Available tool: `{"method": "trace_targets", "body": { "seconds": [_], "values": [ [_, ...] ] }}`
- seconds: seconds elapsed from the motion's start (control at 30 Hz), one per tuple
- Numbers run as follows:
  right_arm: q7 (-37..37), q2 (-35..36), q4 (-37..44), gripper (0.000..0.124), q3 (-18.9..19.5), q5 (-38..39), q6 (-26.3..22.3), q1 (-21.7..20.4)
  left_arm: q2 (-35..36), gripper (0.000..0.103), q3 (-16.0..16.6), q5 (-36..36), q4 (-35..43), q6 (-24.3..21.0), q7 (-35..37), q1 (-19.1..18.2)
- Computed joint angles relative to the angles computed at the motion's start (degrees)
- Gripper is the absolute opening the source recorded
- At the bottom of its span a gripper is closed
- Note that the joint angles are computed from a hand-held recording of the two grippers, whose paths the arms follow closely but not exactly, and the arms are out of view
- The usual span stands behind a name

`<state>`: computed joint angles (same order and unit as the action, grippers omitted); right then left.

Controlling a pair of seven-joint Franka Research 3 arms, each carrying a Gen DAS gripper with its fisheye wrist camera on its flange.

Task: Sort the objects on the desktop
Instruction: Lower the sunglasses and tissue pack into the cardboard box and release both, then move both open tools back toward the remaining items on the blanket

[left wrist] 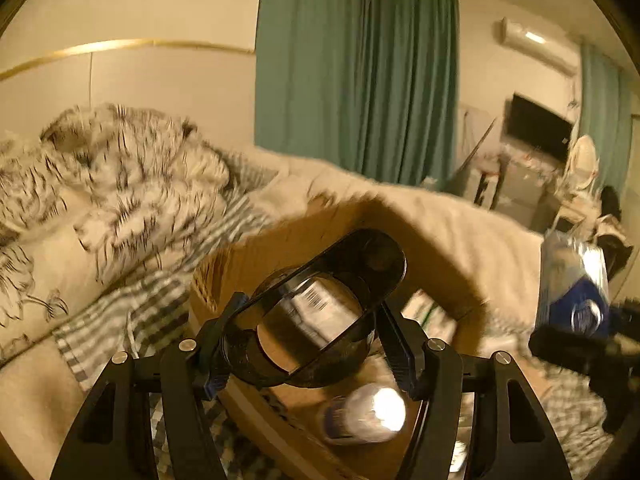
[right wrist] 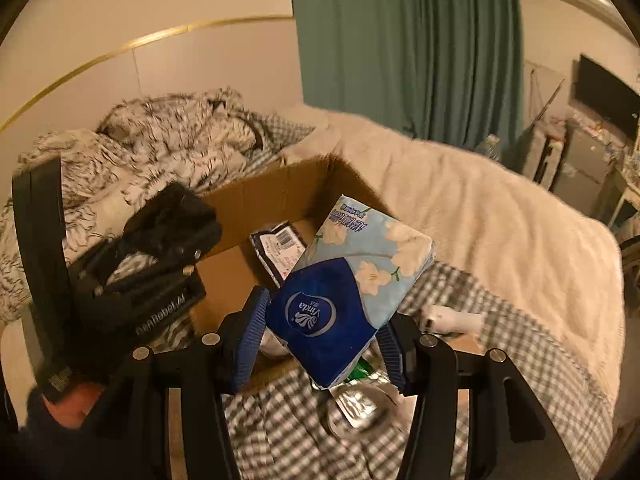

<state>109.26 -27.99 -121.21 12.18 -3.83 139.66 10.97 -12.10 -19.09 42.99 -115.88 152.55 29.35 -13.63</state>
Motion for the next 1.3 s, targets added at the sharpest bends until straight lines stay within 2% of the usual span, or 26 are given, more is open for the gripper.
{"method": "trace_targets", "body": {
  "seconds": [0.07, 0.13, 0.27, 0.33, 0.37, 0.4, 0.43, 0.47, 0.53, 0.57, 0.83, 0.97, 1.13, 1.3],
  "values": [
    [0.1, 4.3, 2.1, 0.052, 0.0, 0.0, 0.2, -0.2, 1.5, 0.065, 0.8, -1.7, 0.1, 0.7, 2.1, -0.3],
    [0.4, 7.0, 3.6, 0.053, -0.4, -0.3, 0.3, -0.1, 1.7, 0.065, 0.8, 0.0, -0.4, 2.3, 0.8, 0.3],
    [3.4, 8.8, 3.6, 0.057, -0.6, -2.0, 1.5, 0.0, 2.0, 0.069, 1.1, -0.4, -0.5, 3.4, 1.9, 0.2],
    [6.6, 8.6, 3.4, 0.071, 0.1, -5.3, 1.6, -1.1, 1.2, 0.073, 1.0, 0.3, -1.0, 3.5, 0.4, 0.4],
    [8.1, 8.4, 3.4, 0.085, 0.2, -6.5, 1.6, -1.5, 0.9, 0.084, 1.9, -2.2, -1.7, 5.3, 2.2, -0.2],
    [10.1, 7.1, 2.2, 0.091, 0.0, -7.1, 2.8, -2.0, 0.4, 0.094, 3.3, -6.8, -2.7, 7.7, 6.0, -1.6],
    [10.5, 6.3, 1.6, 0.091, -0.6, -6.5, 3.2, -1.8, -0.3, 0.099, 3.2, -8.3, -3.1, 8.0, 6.8, -1.7],
    [10.4, 5.5, 1.1, 0.091, -1.2, -5.3, 3.2, -1.5, -1.0, 0.103, 1.7, -6.4, -3.2, 7.2, 4.4, -0.5],
    [10.4, 3.1, -0.2, 0.091, -2.0, -3.6, 2.9, -1.3, -3.3, 0.103, -2.1, 1.4, -3.7, 5.6, -3.3, 2.8],
    [10.6, 1.4, -1.0, 0.091, -1.7, -3.9, 2.3, -1.8, -3.9, 0.103, -2.2, 2.1, -3.9, 5.6, -3.3, 2.7],
    [8.2, -16.7, -8.5, 0.091, 0.3, -6.2, -4.7, -5.7, -11.0, 0.103, -3.1, -1.6, -8.0, 4.7, 4.9, -1.6],
    [5.2, -26.0, -12.1, 0.091, -0.2, -4.8, -8.7, -6.8, -12.7, 0.103, -5.1, -3.9, -7.9, 1.6, 7.6, -3.3],
    [1.8, -32.7, -15.1, 0.091, -0.7, -3.1, -11.5, -9.2, -13.5, 0.103, -7.5, -5.5, -9.1, -1.1, 7.8, -5.1],
    [0.0, -36.8, -20.7, 0.091, -2.5, -0.2, -10.9, -10.8, -9.0, 0.103, -9.0, -6.0, -9.0, -2.9, 7.4, -7.1]
  ]
}}
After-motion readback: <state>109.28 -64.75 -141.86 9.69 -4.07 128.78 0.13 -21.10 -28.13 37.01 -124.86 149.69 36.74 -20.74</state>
